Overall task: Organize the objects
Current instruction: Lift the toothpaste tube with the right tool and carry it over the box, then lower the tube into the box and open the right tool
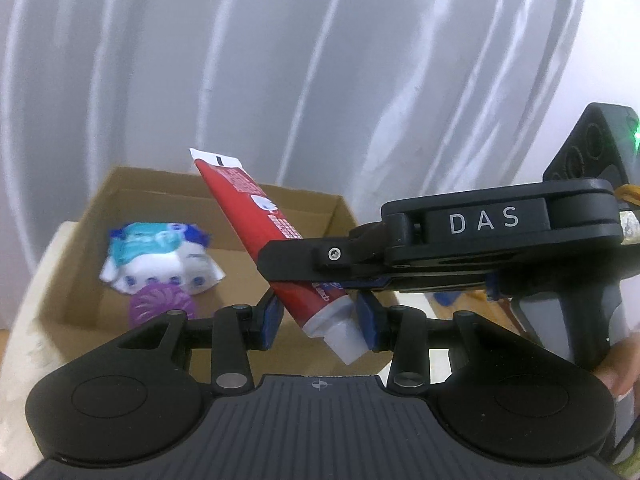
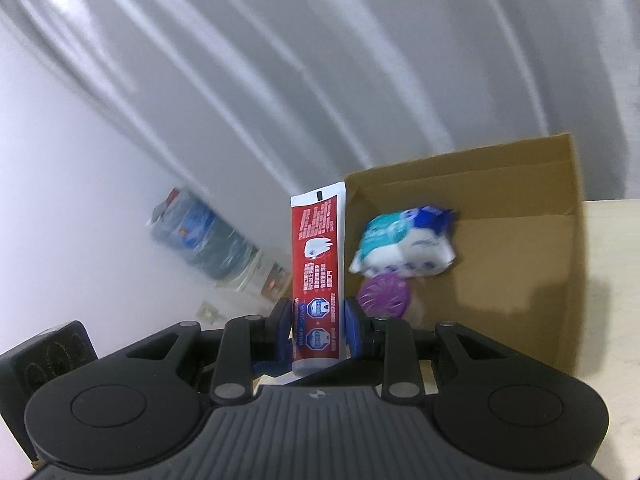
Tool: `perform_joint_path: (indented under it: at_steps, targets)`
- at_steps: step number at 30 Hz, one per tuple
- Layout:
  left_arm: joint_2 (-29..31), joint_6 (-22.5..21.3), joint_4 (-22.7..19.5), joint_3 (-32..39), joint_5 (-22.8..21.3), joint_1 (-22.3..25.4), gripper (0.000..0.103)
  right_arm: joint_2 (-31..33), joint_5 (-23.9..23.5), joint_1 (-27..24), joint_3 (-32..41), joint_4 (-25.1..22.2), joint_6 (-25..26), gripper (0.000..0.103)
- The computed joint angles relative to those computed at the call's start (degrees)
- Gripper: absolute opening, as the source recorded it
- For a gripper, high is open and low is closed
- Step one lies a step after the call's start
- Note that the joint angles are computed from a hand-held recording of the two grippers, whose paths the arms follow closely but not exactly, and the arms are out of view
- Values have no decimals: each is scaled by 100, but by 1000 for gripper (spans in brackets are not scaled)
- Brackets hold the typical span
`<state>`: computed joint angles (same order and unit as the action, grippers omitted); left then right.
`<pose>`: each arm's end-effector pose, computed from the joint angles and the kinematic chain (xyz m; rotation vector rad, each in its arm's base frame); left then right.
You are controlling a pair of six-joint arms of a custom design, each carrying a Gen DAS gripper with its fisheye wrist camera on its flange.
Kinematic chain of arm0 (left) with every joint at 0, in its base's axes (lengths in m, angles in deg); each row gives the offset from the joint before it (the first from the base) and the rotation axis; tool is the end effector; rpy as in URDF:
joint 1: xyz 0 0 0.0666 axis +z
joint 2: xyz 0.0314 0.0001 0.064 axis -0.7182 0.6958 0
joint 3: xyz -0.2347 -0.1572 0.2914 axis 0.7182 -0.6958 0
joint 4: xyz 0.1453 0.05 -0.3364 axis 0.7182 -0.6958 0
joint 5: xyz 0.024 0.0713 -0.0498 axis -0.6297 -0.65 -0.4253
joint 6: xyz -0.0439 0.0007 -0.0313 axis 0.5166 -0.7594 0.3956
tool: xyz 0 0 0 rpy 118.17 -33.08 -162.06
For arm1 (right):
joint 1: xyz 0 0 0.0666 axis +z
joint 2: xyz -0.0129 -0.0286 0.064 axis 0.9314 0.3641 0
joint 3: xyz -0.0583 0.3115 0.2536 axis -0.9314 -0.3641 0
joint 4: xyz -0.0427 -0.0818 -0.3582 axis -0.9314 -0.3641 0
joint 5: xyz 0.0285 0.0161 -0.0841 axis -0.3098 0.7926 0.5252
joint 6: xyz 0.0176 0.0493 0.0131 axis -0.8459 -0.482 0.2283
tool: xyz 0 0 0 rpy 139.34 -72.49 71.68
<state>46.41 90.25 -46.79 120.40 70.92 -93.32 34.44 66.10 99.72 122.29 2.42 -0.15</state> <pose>0.3282 -0.3640 0.5036 0.5012 2.3008 -0.8062 0.3076 0.1908 0.5058 0.1999 2.2543 0.9184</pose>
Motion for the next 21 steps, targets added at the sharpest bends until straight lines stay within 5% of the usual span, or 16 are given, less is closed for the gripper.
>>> perform_joint_path:
  at_steps: [13, 21]
  targets:
    - [1178, -362, -488, 965, 950, 130, 39, 40, 82, -716, -649, 409, -248, 31]
    - [1735, -413, -926, 1485, 1374, 264, 46, 145, 1505, -408, -530, -4, 64, 34]
